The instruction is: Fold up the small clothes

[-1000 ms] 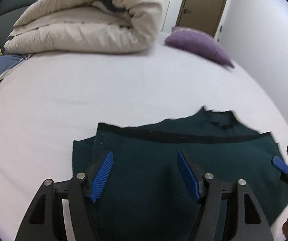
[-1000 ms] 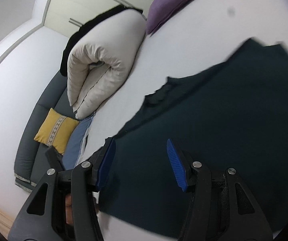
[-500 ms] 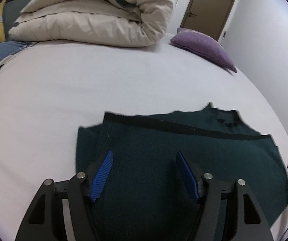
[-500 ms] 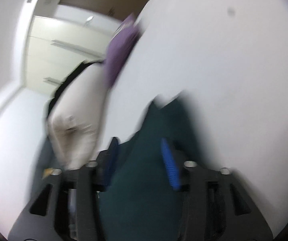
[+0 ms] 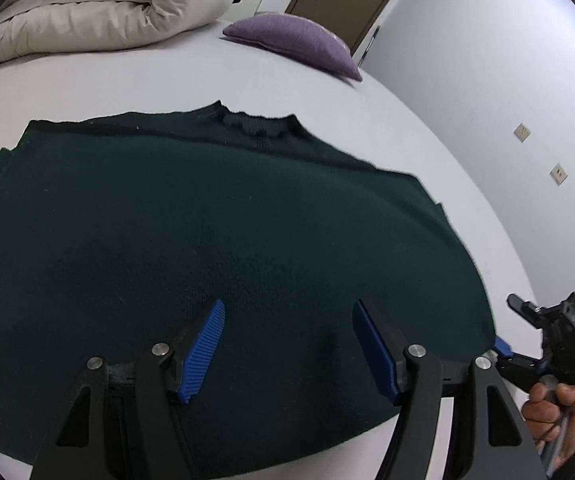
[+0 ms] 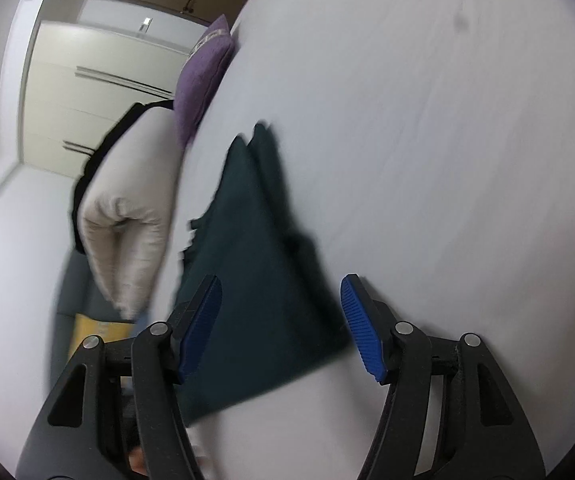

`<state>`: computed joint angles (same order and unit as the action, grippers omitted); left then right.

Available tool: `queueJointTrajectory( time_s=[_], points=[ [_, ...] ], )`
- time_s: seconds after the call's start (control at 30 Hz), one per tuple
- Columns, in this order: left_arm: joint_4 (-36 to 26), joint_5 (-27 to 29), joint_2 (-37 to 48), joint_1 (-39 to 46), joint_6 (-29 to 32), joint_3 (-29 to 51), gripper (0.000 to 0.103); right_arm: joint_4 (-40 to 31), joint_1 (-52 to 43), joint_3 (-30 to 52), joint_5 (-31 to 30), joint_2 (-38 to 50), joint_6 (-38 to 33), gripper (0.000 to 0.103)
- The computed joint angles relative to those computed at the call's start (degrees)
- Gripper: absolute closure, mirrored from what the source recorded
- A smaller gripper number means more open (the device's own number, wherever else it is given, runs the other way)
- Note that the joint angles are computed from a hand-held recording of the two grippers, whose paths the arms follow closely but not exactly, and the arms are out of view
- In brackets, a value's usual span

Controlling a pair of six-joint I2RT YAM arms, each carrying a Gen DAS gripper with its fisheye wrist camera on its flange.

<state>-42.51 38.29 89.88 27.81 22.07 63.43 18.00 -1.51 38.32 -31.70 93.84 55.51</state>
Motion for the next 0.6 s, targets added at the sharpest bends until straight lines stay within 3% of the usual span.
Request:
queueJointTrajectory(
  time_s=[0.07,0.13,0.23,0.33,0.5,0.6],
  points=[
    [-0.8,0.0,1.5,-0.3,0.1,1.0,0.033,0.1,0.6,-1.4,1.4,-1.2,1.7,0.043],
    [-2.7,2.4,4.1,1.0,0.3,2.6,0.034,3.5,1.5,-3.8,2.7,-1.8,7.7,0.043],
    [-3.5,2.4,5.4,1.3,1.8,3.4,0.036,3.8,2.1,-5.4,1.4,-2.6,13.6,0.043],
    [-1.9,-0.5,3.0,0.2,3.3,1.3,0.037,-2.4,4.9,-4.5,3.0,-4.8,15.1,0.043],
    [-1.6,-1.4,3.5,-0.2,2.1,1.6,0.037,-0.3,8.1,-7.5,4.8,-7.6,19.8,0.043],
    [-2.9,-1.2,4.4,-0.1,2.5,2.8,0.037,3.3,10.5,-5.9,6.9,-4.3,19.7,0.043]
  ],
)
